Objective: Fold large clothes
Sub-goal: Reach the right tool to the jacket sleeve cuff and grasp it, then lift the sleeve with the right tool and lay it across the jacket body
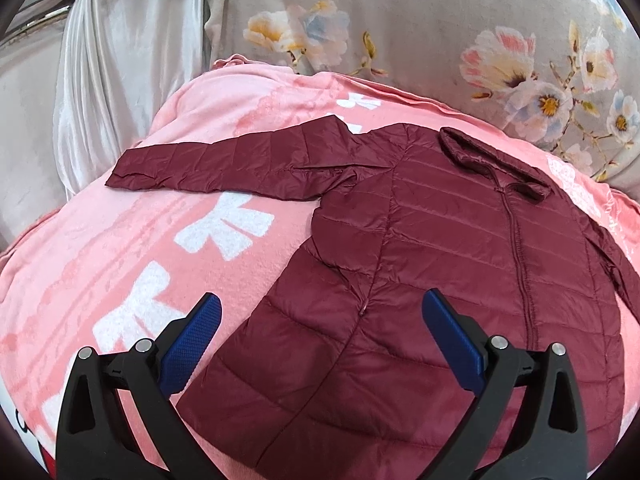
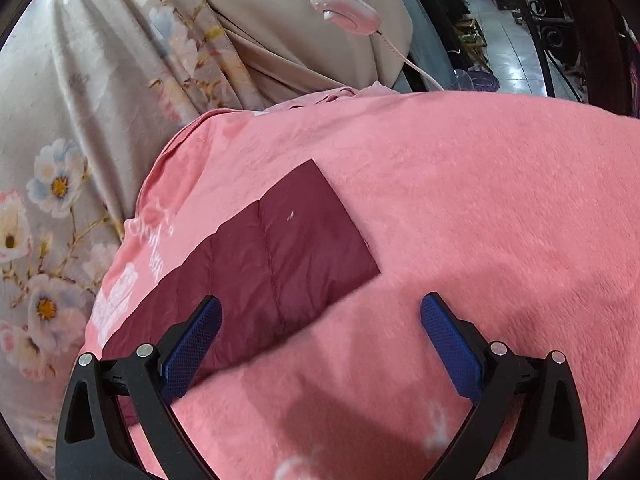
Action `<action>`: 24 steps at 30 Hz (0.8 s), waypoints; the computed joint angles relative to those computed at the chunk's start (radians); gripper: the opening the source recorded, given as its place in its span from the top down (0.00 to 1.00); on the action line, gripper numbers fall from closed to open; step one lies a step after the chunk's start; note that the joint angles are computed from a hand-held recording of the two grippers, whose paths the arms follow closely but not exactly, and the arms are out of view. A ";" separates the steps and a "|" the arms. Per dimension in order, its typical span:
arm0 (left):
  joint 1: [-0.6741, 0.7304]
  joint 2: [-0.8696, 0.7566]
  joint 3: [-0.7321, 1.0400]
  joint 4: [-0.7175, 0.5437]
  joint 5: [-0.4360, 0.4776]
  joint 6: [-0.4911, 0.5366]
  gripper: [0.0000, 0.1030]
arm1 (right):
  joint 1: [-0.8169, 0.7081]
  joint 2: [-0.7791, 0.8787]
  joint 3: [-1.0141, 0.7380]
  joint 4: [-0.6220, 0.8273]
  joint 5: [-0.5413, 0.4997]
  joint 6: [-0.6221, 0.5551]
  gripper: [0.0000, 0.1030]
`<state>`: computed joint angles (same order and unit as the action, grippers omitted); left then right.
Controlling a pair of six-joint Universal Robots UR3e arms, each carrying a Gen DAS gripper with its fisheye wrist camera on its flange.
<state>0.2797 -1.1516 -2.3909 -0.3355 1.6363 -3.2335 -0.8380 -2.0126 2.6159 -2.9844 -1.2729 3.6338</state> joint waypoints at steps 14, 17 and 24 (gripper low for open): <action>0.017 -0.126 0.032 0.071 -0.012 -0.007 0.05 | 0.318 0.265 -0.279 -0.190 -0.135 0.116 0.94; 0.037 -0.120 0.032 0.074 -0.029 -0.007 0.05 | 0.514 0.357 -0.444 -0.225 -0.142 0.125 0.94; 0.145 -0.040 0.027 0.004 -0.147 0.024 0.05 | 1.008 0.788 -1.062 -0.105 -0.139 0.012 0.94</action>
<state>0.4251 -1.1915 -2.3636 -0.3313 1.4894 -3.2099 0.1703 -1.2249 1.5541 -3.0891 -1.4114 3.6456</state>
